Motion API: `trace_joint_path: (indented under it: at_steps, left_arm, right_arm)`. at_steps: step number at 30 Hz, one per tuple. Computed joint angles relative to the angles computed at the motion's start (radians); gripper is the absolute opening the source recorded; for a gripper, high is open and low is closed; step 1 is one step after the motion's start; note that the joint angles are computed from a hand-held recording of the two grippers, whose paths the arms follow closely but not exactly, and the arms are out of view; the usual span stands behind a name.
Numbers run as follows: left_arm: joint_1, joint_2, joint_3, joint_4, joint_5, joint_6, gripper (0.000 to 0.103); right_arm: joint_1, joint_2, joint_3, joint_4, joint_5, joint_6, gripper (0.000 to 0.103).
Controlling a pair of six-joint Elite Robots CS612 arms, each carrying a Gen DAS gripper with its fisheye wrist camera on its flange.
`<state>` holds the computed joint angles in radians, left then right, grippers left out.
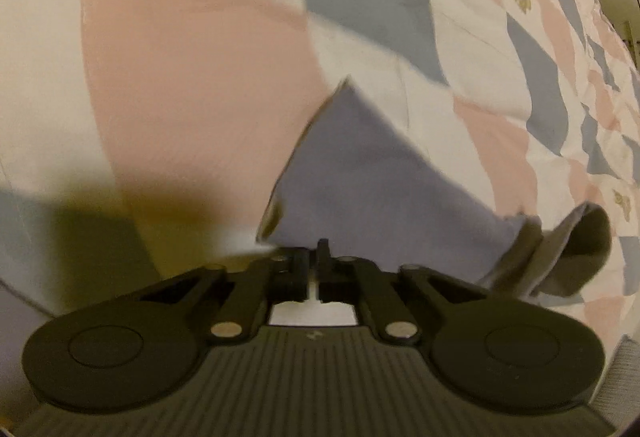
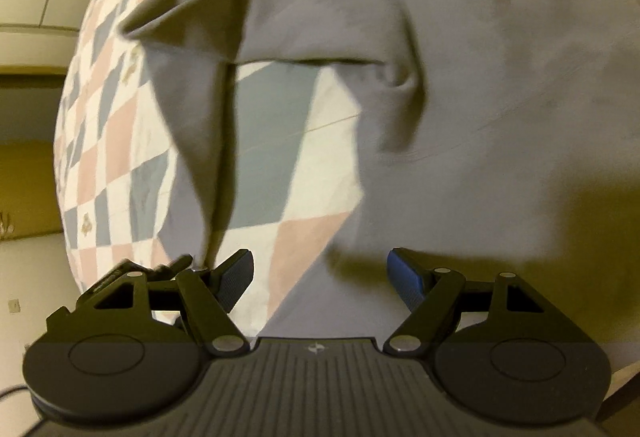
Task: Fold clothes
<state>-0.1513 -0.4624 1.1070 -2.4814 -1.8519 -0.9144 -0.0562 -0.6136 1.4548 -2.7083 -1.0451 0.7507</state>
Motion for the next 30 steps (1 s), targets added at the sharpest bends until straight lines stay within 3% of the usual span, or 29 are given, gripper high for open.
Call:
trace_joint_path:
  at_steps: [3,7,10,14,17,19,21,25,30]
  left_arm:
    - [0.000,-0.052,0.047,-0.151,0.121,0.144,0.000]
    - [0.030,-0.146,0.143,-0.310,0.275,0.295,0.000]
    - [0.063,-0.186,0.183,-0.276,0.433,0.320,0.000]
    - [0.102,-0.150,0.142,-0.048,0.579,0.308,0.001]
    - [0.120,-0.100,0.068,0.202,0.601,0.241,0.001]
    - [0.124,-0.094,0.059,0.275,0.590,0.176,0.005]
    - [0.123,-0.119,0.104,0.227,0.547,0.152,0.009]
    - [0.096,-0.183,0.202,0.075,0.431,0.254,0.014]
    - [0.021,-0.214,0.232,0.019,0.231,0.447,0.014]
  right_arm:
    - [-0.008,-0.007,0.010,0.002,-0.034,0.024,0.076]
    - [-0.020,-0.029,0.042,-0.025,-0.083,0.055,0.076]
    - [-0.026,-0.045,0.071,-0.055,-0.103,0.089,0.076]
    - [-0.024,-0.062,0.101,-0.067,-0.115,0.105,0.076]
    - [-0.013,-0.072,0.108,-0.043,-0.125,0.086,0.076]
    - [-0.005,-0.083,0.117,-0.035,-0.136,0.069,0.076]
    - [0.000,-0.101,0.134,-0.043,-0.154,0.053,0.076]
    - [-0.001,-0.147,0.202,-0.110,-0.218,0.068,0.076]
    - [-0.032,-0.201,0.294,-0.173,-0.295,0.068,0.076]
